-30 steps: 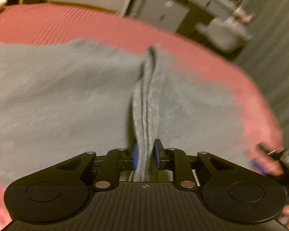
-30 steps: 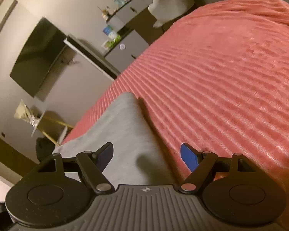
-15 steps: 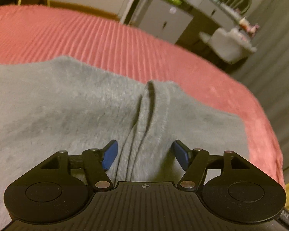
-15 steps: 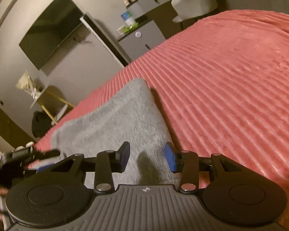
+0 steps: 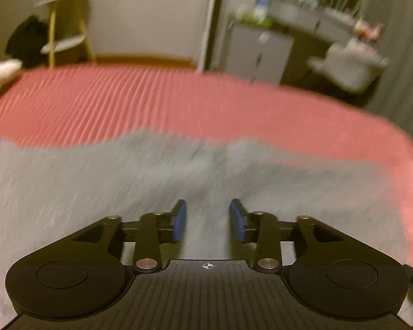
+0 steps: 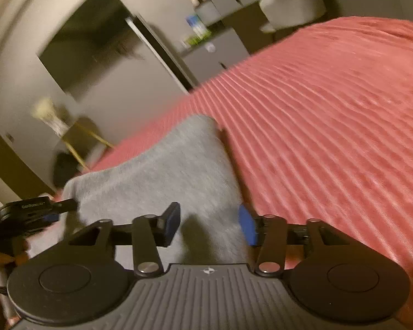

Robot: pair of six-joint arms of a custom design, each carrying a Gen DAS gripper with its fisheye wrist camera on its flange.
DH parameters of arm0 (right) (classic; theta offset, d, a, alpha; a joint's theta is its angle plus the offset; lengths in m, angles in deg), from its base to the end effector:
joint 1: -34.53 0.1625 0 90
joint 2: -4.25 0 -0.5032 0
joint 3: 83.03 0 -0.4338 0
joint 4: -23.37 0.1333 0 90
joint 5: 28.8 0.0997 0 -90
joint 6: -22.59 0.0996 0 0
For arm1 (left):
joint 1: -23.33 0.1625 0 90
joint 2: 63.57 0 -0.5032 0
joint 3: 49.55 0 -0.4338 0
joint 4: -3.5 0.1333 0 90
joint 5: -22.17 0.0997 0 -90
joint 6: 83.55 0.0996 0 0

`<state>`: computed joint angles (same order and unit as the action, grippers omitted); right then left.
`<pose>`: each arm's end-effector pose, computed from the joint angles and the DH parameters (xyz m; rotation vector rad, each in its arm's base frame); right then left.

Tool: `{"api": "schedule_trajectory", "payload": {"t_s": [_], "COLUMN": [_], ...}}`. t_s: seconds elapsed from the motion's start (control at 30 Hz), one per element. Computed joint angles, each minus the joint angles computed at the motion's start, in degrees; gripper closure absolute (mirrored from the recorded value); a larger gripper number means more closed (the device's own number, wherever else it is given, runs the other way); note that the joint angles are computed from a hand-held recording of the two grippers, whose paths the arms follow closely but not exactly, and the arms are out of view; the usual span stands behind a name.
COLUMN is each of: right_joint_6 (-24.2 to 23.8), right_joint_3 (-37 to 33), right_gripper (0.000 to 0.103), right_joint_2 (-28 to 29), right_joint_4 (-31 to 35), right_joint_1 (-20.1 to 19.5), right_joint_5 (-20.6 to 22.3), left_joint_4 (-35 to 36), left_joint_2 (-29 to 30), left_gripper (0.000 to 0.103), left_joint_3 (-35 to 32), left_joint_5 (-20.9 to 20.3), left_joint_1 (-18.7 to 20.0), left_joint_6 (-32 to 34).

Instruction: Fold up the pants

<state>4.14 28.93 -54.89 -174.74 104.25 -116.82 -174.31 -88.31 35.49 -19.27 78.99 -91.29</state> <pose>-0.1001 -0.6654 0.2741 -0.0177 -2.5598 1.2796 -0.2744 -0.7703 -0.0161 0.2888 2.3529 -0.9199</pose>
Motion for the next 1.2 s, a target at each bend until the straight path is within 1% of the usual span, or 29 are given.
{"api": "schedule_trajectory", "payload": {"t_s": [0.03,0.07,0.1,0.13,0.23,0.3,0.37,0.43,0.47,0.5,0.53,0.57,0.6,0.67,0.7,0.73,0.77,0.8,0.83,0.87,0.9,0.93,0.97,1.0,1.03,1.07,1.1,1.13,1.2], "right_joint_6": [0.2,1.3,1.9,2.5,2.4,1.3,0.2,0.6,1.4,1.8,1.8,1.6,1.3,0.1,-0.3,-0.5,-1.0,-1.5,-2.0,-2.3,-2.7,-3.4,-4.0,-4.6,-5.0,-5.2,-5.2,-4.9,-3.2], "right_joint_3": [-0.9,-1.5,-1.4,-1.1,0.2,0.7,0.8,-0.3,-0.9,-1.0,-0.6,-0.1,0.5,2.5,3.5,4.2,4.8,4.9,4.7,4.3,3.6,2.5,1.5,1.2,1.4,1.7,2.3,2.4,2.4], "right_gripper": [0.051,0.050,0.050,0.050,0.049,0.049,0.049,0.055,0.055,0.059,0.067,0.070,0.074,0.076,0.076,0.076,0.075,0.075,0.075,0.075,0.075,0.074,0.075,0.075,0.075,0.075,0.075,0.075,0.075], "right_joint_2": [0.5,0.6,0.4,0.0,-0.8,-1.1,-1.0,-0.3,-0.2,-0.3,-0.5,-0.6,-0.8,-1.1,-1.4,-1.6,-1.8,-2.0,-2.3,-2.2,-2.0,-1.7,-1.2,-0.8,-0.6,-0.7,-0.8,-0.6,-0.8], "right_joint_4": [2.4,4.2,4.2,4.0,2.2,1.7,1.9,4.0,5.5,5.6,4.3,2.9,1.1,-4.8,-7.4,-8.9,-9.7,-8.9,-6.9,-4.5,-2.0,2.0,4.2,4.1,3.0,2.0,0.4,-0.8,-1.4], "right_joint_1": [0.8,1.1,0.9,0.6,-0.1,-0.2,0.1,1.5,1.7,1.7,1.7,1.7,1.6,1.0,0.5,0.1,-0.1,-0.2,0.0,0.6,1.4,2.4,3.1,3.5,3.5,3.5,3.5,3.3,2.8], "right_joint_5": [-4.1,-5.8,-5.0,-4.0,0.4,2.2,1.3,-4.5,-5.8,-5.4,-5.1,-4.8,-4.0,-0.3,2.7,5.1,6.7,7.6,7.7,6.1,3.1,-1.1,-4.0,-5.1,-4.2,-3.7,-3.9,-3.8,-3.1], "left_joint_4": [-0.1,-0.4,-0.5,-0.2,1.8,3.0,2.2,2.7,3.5,3.2,1.6,-0.5,-4.1,-10.1,-12.3,-14.0,-13.3,-10.2,-4.6,-1.3,0.1,-0.5,-1.7,-3.6,-5.1,-6.1,-6.0,-4.8,-1.7], "left_joint_2": [-0.8,-1.9,-3.1,-4.3,-7.4,-7.2,-6.8,-6.4,-6.4,-6.2,-6.2,-6.1,-6.0,-6.1,-5.9,-5.4,-4.9,-5.2,-6.3,-7.2,-8.0,-8.3,-8.1,-7.6,-6.9,-6.4,-5.7,-5.1,-3.7], "left_gripper": [0.048,0.042,0.032,0.029,0.029,0.030,0.036,0.075,0.075,0.081,0.089,0.089,0.089,0.095,0.100,0.102,0.102,0.102,0.098,0.095,0.086,0.072,0.066,0.055,0.049,0.048,0.043,0.037,0.035], "left_joint_3": [1.4,3.0,4.8,6.5,11.3,11.6,12.0,10.8,10.4,10.3,10.8,10.9,11.7,12.9,13.1,12.9,12.3,12.0,11.9,12.0,12.4,12.7,12.9,12.7,12.2,11.9,10.7,9.2,5.9], "left_joint_5": [-1.2,-2.8,-4.7,-6.6,-11.5,-12.0,-11.3,-12.7,-13.0,-12.5,-11.9,-11.1,-10.1,-8.7,-6.5,-3.1,0.3,1.3,-0.1,-2.7,-6.1,-8.2,-9.2,-9.2,-8.8,-8.5,-8.4,-8.4,-8.7], "left_joint_1": [0.2,0.3,0.5,0.5,1.0,1.3,1.2,1.5,1.7,1.5,1.0,0.4,-0.2,-1.1,-1.6,-2.1,-2.3,-1.9,-1.1,-0.3,0.7,1.2,1.4,1.5,1.4,1.3,1.4,1.8,2.1], "left_joint_6": [-1.1,-1.7,-2.3,-3.4,-6.1,-5.5,-5.7,-6.6,-7.9,-8.4,-7.7,-6.2,-4.3,-1.2,0.5,2.8,3.8,2.4,-1.5,-4.8,-7.6,-8.6,-8.6,-7.5,-5.8,-4.3,-2.9,-2.2,-2.8]}}
